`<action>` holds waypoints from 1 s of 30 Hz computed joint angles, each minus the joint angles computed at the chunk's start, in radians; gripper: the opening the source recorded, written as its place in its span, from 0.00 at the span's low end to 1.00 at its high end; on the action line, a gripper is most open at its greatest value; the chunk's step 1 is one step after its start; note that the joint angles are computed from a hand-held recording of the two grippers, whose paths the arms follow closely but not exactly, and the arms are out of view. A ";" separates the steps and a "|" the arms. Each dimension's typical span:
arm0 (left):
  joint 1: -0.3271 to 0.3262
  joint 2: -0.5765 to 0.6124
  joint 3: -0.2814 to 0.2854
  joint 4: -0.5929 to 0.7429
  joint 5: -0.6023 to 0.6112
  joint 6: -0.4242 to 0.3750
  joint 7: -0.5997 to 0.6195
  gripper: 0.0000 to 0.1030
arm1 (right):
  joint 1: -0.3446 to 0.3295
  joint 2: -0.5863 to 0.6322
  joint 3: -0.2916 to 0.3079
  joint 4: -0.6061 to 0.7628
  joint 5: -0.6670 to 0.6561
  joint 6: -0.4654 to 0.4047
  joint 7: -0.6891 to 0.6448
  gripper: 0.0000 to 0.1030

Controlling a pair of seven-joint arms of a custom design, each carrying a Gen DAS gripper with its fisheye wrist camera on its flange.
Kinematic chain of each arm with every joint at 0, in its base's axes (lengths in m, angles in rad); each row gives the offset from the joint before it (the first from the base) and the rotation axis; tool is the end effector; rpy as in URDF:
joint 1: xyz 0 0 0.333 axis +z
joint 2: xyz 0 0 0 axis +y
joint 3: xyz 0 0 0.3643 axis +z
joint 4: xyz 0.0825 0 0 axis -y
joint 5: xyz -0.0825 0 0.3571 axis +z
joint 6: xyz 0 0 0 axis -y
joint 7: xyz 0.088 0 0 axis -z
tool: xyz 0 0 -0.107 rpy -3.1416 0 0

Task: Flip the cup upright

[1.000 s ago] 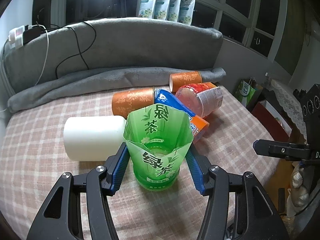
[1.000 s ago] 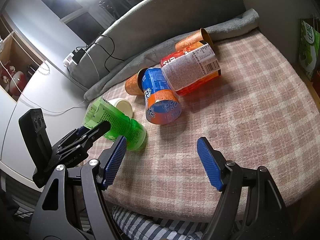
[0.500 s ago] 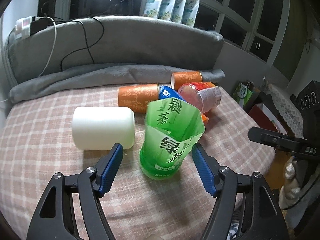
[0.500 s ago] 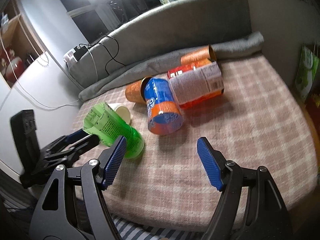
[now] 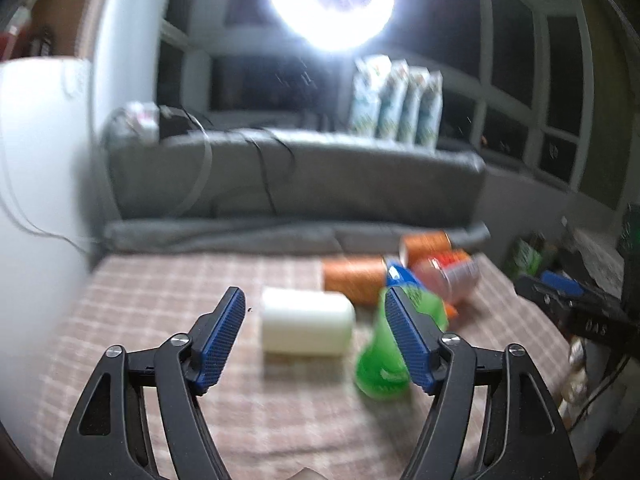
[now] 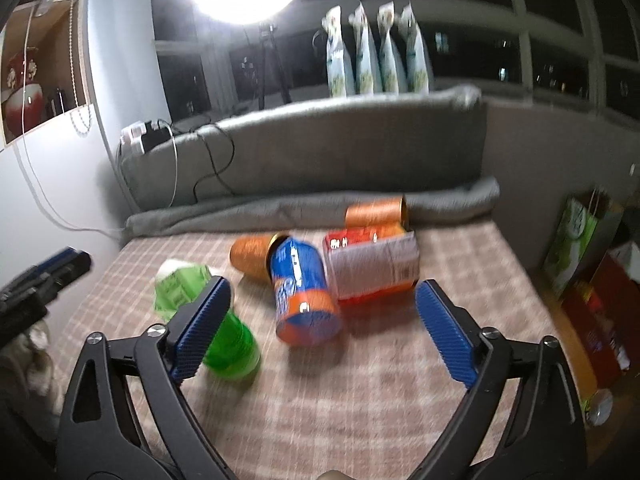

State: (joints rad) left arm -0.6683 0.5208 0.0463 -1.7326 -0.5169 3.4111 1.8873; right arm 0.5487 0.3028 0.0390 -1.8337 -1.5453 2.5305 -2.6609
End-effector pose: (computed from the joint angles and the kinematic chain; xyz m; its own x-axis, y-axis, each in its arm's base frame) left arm 0.6021 -0.3721 0.4744 -0.4154 -0.9054 0.0874 -0.4206 0.1060 -0.9010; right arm 0.5363 0.3670 0.4608 -0.1785 -0.9737 -0.1416 -0.4323 0.2069 -0.8777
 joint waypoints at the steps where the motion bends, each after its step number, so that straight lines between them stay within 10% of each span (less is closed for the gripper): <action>1: -0.019 0.003 0.022 -0.005 -0.010 0.039 0.001 0.76 | 0.010 -0.001 -0.001 0.003 -0.011 -0.026 0.007 0.99; 4: -0.071 0.011 0.067 -0.012 -0.074 0.152 0.051 0.80 | 0.040 0.000 0.003 0.014 -0.035 -0.121 0.006 0.99; 13: 0.014 -0.005 -0.058 -0.014 -0.115 0.238 0.135 0.81 | 0.096 0.012 0.014 0.044 -0.088 -0.319 0.001 1.00; 30: 0.067 -0.013 -0.153 -0.009 -0.235 0.200 0.279 0.81 | 0.096 0.010 0.019 0.042 -0.073 -0.331 0.001 1.00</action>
